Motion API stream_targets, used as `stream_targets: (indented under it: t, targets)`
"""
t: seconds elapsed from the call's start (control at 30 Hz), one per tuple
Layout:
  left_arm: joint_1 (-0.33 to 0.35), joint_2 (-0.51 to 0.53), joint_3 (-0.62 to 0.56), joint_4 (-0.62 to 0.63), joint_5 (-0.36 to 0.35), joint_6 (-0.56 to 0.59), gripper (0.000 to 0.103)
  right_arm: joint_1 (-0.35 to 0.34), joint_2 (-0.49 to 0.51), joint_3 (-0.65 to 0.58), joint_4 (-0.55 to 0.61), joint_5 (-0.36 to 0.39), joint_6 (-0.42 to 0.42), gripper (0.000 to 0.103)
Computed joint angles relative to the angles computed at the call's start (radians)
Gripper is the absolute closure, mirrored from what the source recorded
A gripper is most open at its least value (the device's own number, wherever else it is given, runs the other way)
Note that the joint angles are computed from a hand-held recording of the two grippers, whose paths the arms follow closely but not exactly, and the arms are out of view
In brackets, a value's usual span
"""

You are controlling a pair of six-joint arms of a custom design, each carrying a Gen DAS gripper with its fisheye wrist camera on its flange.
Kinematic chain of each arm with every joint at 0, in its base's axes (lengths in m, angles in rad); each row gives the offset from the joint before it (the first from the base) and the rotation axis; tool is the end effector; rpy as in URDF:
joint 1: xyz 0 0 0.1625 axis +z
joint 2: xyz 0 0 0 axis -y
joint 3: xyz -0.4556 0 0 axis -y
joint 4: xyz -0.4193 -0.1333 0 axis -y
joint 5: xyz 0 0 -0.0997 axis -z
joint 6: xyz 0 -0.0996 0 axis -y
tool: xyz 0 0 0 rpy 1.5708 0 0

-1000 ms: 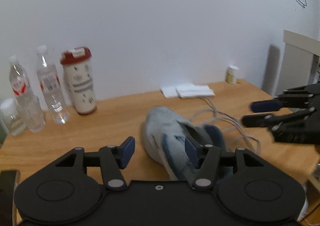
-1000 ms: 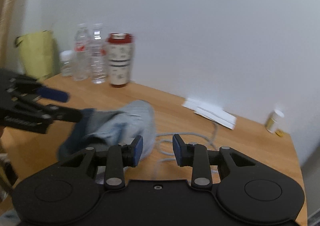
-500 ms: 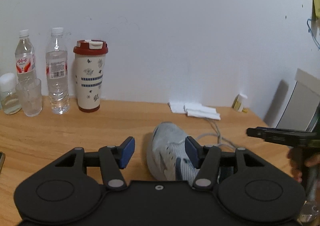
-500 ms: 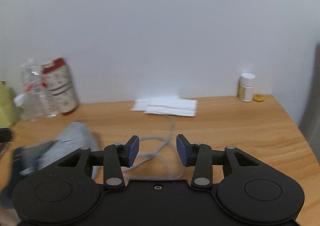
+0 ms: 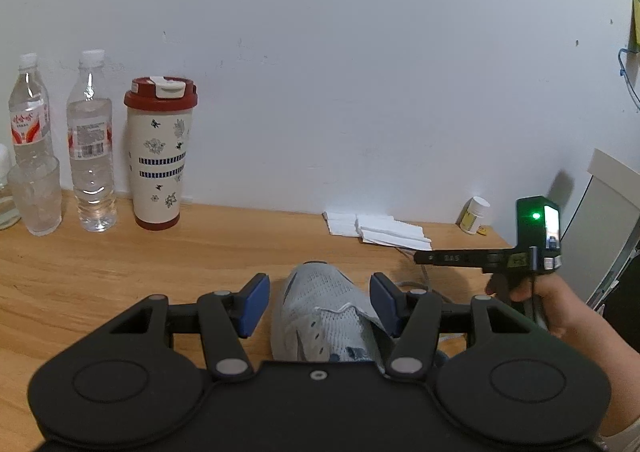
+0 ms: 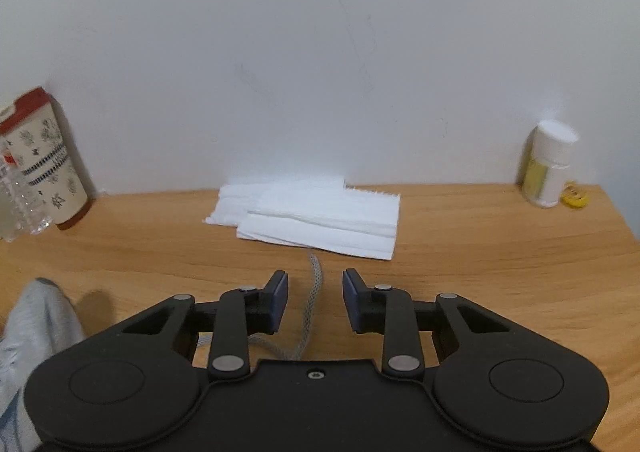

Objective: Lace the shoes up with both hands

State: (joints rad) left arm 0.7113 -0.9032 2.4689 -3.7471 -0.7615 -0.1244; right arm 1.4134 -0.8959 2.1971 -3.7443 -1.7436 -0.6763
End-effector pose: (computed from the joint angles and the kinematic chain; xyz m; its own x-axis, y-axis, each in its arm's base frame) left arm -0.1729 -0.4202 0.1019 -0.8359 0.1835 -0.5173 0.5209 0.5620 -0.6425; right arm 0.0308 -0.5472 0.1273 -0.8058 -0.1757 0.5656 -0.5174 0.6734 -0.5280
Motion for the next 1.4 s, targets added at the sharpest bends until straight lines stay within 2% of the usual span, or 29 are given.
stream_targets:
  t: [0.07,0.1,0.13,0.17,0.2,0.3,0.37,0.47,0.57,0.63,0.7,0.73,0.83,0.97,1.03,1.1,1.13,1.2,1.23,1.3,1.33,1.4]
  targets:
    - [0.016,-0.002,-0.023,0.032,-0.009,-0.005,0.046,0.002,0.018,-0.022,0.013,-0.016,-0.005,0.074]
    - [0.024,0.0,-0.038,0.044,-0.012,-0.004,0.046,0.001,0.021,-0.026,0.016,-0.011,-0.01,0.08]
    - [0.027,0.001,-0.045,0.05,-0.013,-0.005,0.046,0.001,0.022,-0.031,0.025,-0.014,-0.013,0.093]
    - [0.031,0.001,-0.052,0.057,-0.019,-0.005,0.046,0.002,0.022,-0.037,0.034,-0.017,-0.016,0.098]
    - [0.036,0.001,-0.062,0.065,-0.03,-0.002,0.046,-0.001,0.019,-0.037,0.044,-0.006,-0.016,0.099]
    - [0.049,0.012,-0.1,0.083,-0.058,0.007,0.046,-0.027,-0.007,-0.008,0.061,0.088,-0.016,0.1]
    - [0.057,0.025,-0.129,0.095,-0.08,0.013,0.046,-0.038,-0.01,0.024,0.021,0.14,-0.048,0.1]
    - [0.069,0.053,-0.173,0.094,-0.158,0.057,0.046,-0.062,-0.03,0.091,-0.032,0.266,-0.071,0.1]
    - [0.08,0.07,-0.213,0.144,-0.197,0.003,0.046,-0.074,-0.038,0.143,-0.09,0.354,-0.092,0.1]
    - [0.087,0.079,-0.229,0.16,-0.208,-0.033,0.046,-0.096,-0.043,0.203,-0.167,0.462,-0.085,0.1]
    - [0.089,0.105,-0.234,0.109,-0.213,-0.075,0.046,-0.111,-0.053,0.231,-0.184,0.522,-0.073,0.1]
    - [0.087,0.116,-0.232,0.08,-0.212,-0.083,0.046,-0.129,-0.06,0.262,-0.2,0.587,-0.062,0.1]
    - [0.084,0.135,-0.228,0.035,-0.231,-0.093,0.046,-0.163,-0.049,0.32,-0.261,0.69,-0.063,0.1]
    - [0.075,0.154,-0.228,0.014,-0.219,-0.123,0.047,-0.178,-0.02,0.357,-0.322,0.736,-0.09,0.1]
    - [0.072,0.162,-0.227,0.003,-0.215,-0.134,0.048,-0.174,-0.013,0.365,-0.345,0.732,-0.076,0.1]
    - [0.081,0.163,-0.221,-0.005,-0.251,-0.146,0.056,-0.16,-0.009,0.375,-0.359,0.723,-0.092,0.1]
    - [0.088,0.162,-0.22,-0.007,-0.27,-0.153,0.063,-0.156,-0.005,0.379,-0.369,0.719,-0.099,0.1]
    - [0.105,0.163,-0.218,-0.021,-0.323,-0.162,0.072,-0.154,-0.001,0.386,-0.382,0.713,-0.107,0.1]
    - [0.106,0.165,-0.215,-0.033,-0.332,-0.166,0.081,-0.154,0.001,0.39,-0.387,0.711,-0.109,0.1]
    - [0.101,0.166,-0.209,-0.054,-0.338,-0.16,0.084,-0.157,0.001,0.396,-0.386,0.713,-0.118,0.1]
    - [0.098,0.166,-0.207,-0.057,-0.339,-0.149,0.089,-0.156,0.001,0.396,-0.389,0.712,-0.123,0.1]
    - [0.09,0.164,-0.203,-0.057,-0.336,-0.134,0.092,-0.156,0.003,0.398,-0.398,0.71,-0.133,0.1]
